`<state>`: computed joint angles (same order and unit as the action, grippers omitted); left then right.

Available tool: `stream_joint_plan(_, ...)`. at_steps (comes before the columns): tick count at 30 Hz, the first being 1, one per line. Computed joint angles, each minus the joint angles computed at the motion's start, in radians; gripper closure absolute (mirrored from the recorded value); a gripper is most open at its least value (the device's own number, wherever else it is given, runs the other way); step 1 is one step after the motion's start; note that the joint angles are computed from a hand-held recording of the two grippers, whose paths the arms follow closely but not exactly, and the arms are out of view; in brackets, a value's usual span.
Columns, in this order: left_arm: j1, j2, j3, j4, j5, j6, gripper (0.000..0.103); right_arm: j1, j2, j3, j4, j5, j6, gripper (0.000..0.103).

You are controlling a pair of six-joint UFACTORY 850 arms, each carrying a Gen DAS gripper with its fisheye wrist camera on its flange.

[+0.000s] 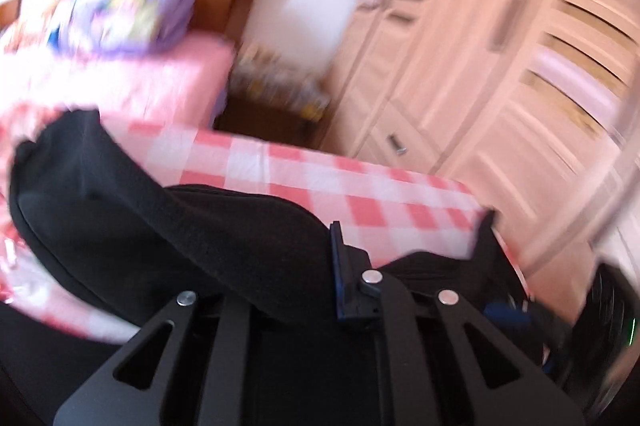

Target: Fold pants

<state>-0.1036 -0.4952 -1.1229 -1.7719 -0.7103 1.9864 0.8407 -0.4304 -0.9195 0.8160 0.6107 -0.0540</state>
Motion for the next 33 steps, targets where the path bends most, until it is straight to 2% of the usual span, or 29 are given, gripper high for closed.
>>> stream_joint_plan(2,0.036,0.043,0.104,-0.029,-0.070,0.124,0.091,0.033,0.029,0.078,0.021,0.085,0.142,0.006)
stream_joint_plan(3,0.046,0.052,0.134,-0.028,-0.069,0.142,0.091,0.046,0.039,0.121,0.049,0.125,0.226,0.006)
stream_joint_plan(4,0.054,0.048,0.159,-0.016,-0.060,0.142,0.091,0.044,0.045,0.151,0.063,0.133,0.305,0.006)
stream_joint_plan(7,0.060,0.005,0.168,0.025,-0.053,0.096,0.091,0.003,0.070,0.207,0.079,0.089,0.501,0.006)
stream_joint_plan(10,0.054,-0.008,0.189,-0.022,-0.046,0.135,0.091,-0.024,0.115,0.245,0.027,0.140,0.635,0.007)
stream_joint_plan(12,0.061,-0.006,0.202,-0.024,-0.050,0.143,0.090,-0.031,0.130,0.221,0.073,0.156,0.591,0.007)
stream_joint_plan(14,0.061,-0.005,0.212,-0.029,-0.052,0.149,0.090,-0.053,0.121,0.169,0.141,0.108,0.499,0.007)
stream_joint_plan(15,0.063,-0.004,0.213,-0.025,-0.053,0.146,0.089,-0.076,0.100,0.121,0.195,0.059,0.429,0.007)
stream_joint_plan(18,0.075,-0.009,0.212,-0.010,-0.056,0.139,0.088,-0.100,0.044,0.022,0.411,-0.012,0.219,0.007)
stream_joint_plan(21,0.076,-0.008,0.211,0.014,-0.047,0.119,0.088,-0.123,-0.031,-0.074,0.684,-0.017,-0.060,0.009)
stream_joint_plan(22,0.075,-0.006,0.212,0.017,-0.044,0.119,0.088,-0.119,-0.046,-0.087,0.710,-0.005,-0.095,0.018)
stream_joint_plan(23,0.077,-0.003,0.212,0.025,-0.043,0.117,0.085,-0.104,-0.050,-0.084,0.717,0.024,-0.089,0.056)
stream_joint_plan(24,0.079,-0.001,0.212,0.028,-0.039,0.115,0.075,-0.078,-0.041,-0.056,0.703,0.079,-0.040,0.076)
stream_joint_plan(25,0.083,0.001,0.213,0.029,-0.036,0.115,0.067,-0.058,-0.029,-0.023,0.648,0.123,0.038,0.084)
stream_joint_plan(26,0.095,0.004,0.216,0.019,-0.043,0.117,0.039,-0.018,-0.012,0.018,0.624,0.186,0.094,0.087)
stream_joint_plan(27,0.107,0.006,0.221,-0.001,-0.056,0.125,0.018,0.016,0.000,0.048,0.613,0.228,0.143,0.088)
stream_joint_plan(30,0.148,-0.011,0.202,0.001,-0.105,0.067,0.014,0.130,0.031,0.124,0.631,0.352,0.221,0.089)
stream_joint_plan(33,0.163,-0.057,0.132,0.082,-0.137,-0.097,0.015,0.178,0.040,0.187,0.587,0.364,0.337,0.089)
